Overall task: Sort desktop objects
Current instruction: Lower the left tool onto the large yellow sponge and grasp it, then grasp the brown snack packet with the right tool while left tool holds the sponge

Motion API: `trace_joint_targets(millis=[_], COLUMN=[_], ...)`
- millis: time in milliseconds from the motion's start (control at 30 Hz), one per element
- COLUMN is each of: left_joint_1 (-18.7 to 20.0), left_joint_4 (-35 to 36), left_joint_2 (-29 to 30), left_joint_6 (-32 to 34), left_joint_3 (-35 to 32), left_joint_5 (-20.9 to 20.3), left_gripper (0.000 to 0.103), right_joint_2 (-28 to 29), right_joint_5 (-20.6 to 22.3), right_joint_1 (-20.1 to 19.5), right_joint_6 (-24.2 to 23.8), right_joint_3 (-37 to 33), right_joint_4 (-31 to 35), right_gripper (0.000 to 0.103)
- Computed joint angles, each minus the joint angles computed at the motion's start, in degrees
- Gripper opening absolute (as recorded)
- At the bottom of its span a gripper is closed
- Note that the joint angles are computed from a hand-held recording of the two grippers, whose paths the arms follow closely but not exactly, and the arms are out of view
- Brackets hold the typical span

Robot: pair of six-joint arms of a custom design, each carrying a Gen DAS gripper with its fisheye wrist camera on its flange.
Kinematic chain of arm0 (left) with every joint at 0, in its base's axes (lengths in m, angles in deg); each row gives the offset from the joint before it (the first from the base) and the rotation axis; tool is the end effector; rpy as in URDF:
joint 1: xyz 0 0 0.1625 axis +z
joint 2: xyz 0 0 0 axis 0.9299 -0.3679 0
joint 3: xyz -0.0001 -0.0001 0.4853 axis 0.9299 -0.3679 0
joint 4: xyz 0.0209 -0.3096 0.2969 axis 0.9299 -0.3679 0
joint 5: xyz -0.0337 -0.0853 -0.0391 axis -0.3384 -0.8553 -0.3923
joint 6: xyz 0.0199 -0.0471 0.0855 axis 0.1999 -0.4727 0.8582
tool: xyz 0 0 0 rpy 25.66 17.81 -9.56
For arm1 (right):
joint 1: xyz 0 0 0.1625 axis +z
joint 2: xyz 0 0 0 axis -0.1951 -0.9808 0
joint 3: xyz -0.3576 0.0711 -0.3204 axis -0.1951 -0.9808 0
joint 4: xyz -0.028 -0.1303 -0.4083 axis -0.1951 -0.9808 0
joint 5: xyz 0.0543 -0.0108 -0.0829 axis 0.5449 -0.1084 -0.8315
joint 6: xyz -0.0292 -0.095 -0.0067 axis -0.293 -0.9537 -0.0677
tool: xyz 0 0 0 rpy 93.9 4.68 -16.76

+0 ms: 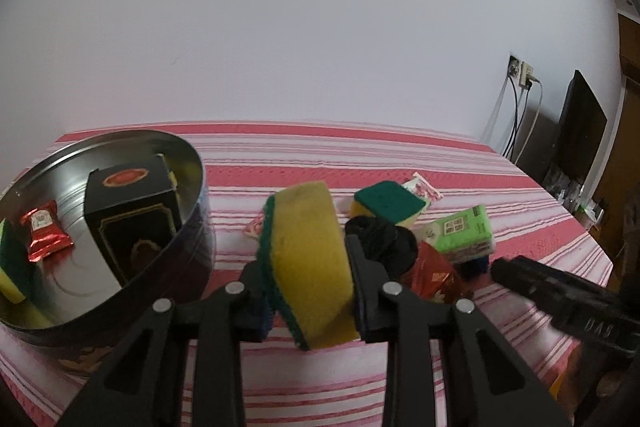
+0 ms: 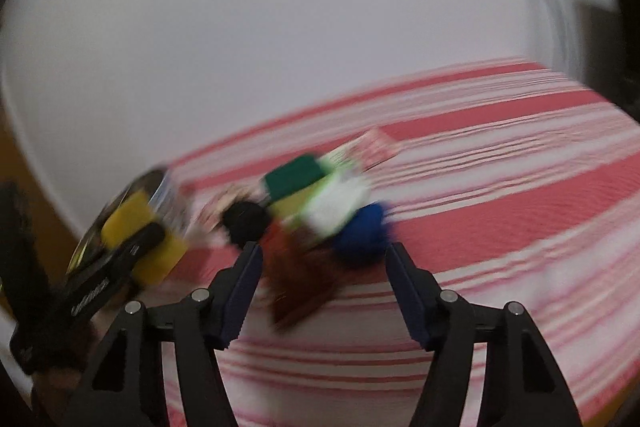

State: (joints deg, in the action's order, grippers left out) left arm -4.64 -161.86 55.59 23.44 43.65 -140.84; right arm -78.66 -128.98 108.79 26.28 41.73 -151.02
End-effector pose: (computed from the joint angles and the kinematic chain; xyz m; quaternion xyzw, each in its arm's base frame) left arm -0.1999 -0.7774 0.1028 0.3691 0.8547 -0.3329 0.1501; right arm 0.1785 -0.7351 0.1848 -0.0063 -0.8273 0.5015 0.2529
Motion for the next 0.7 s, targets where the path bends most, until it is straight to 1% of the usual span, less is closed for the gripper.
trace_joint_targets(millis=[67, 133, 167, 233, 267, 333, 367, 400, 433, 467, 500, 533, 633, 700], left_joint_1=[0.17, 0.32, 0.44, 0.68, 0.79, 1.11, 1.19, 1.24, 1.35, 1.49, 1.75, 1.84, 2.09, 2.25], left_joint_4=[0.55, 0.60, 0.66, 0.64, 0.96, 1.50, 1.73, 1.92, 2.17, 2.54, 2.95, 3.35, 3.76, 3.94], left_joint_2=[-0.26, -0.49, -0.67, -0.96, -1.07, -1.45, -1.51, -1.50, -1.53, -1.54, -1.73, -1.70, -1.89, -2.09], left_joint_6=[-0.08, -0.35, -0.30, 0.02, -0.18, -0.44, -0.64, -0.82, -1.04, -1.40, -1.56, -1.76, -1.49, -1.22], left_joint_3=[-0.08, 0.06, 0.12, 0.30, 0.19, 0.28, 0.19, 0.07, -0.04, -0.22, -0.21, -0.34, -0.02, 0.21], left_joint_5=[0.19, 0.12, -0.11, -0.09, -0.02, -0.27, -0.24, -0.16, -0.19, -0.33, -0.53, -0.56, -1.02, -1.52], left_gripper=[0.029, 0.029, 0.029, 0.029, 0.029, 0.029, 0.029, 0.029, 0.029, 0.029, 0.029, 0.029, 0.029, 0.029], right_joint_2=[0.46, 1.22, 2.07, 3.35, 3.96, 4.48, 4.96, 5.76, 6.39, 6.86, 6.64, 6.36, 5.22, 4.43], right_joint_5=[-0.54, -2.21, -3.35, -4.84, -5.71, -6.90, -7.77, -9.13, -10.49, -11.53, -11.70, -11.28, -10.39, -9.89], right_joint_1=[0.33, 0.80, 1.06, 1.27, 1.24, 1.13, 1.19, 1.40, 1.49, 1.67, 1.88, 1.86, 1.83, 2.01], right_joint_6=[-1.82, -4.12, -5.65, -7.26, -7.01, -6.01, -5.84, -7.42, -8.81, -9.92, -10.07, -9.71, -7.56, -7.20], right_joint_3=[-2.36, -5.67, -7.53, -9.96, -11.60, -12.93, -13.44, -13.90, -14.31, -14.65, -13.91, -13.41, -11.72, -9.99], right_joint_4=[5.15, 12.50, 14.85, 17.36, 20.78, 24.83, 25.58, 23.92, 23.03, 22.19, 21.47, 21.25, 20.66, 18.30], right_gripper=[0.066, 0.066, 0.066, 0.066, 0.066, 0.066, 0.064, 0.059, 0.052, 0.048, 0.046, 0.040, 0.040, 0.040])
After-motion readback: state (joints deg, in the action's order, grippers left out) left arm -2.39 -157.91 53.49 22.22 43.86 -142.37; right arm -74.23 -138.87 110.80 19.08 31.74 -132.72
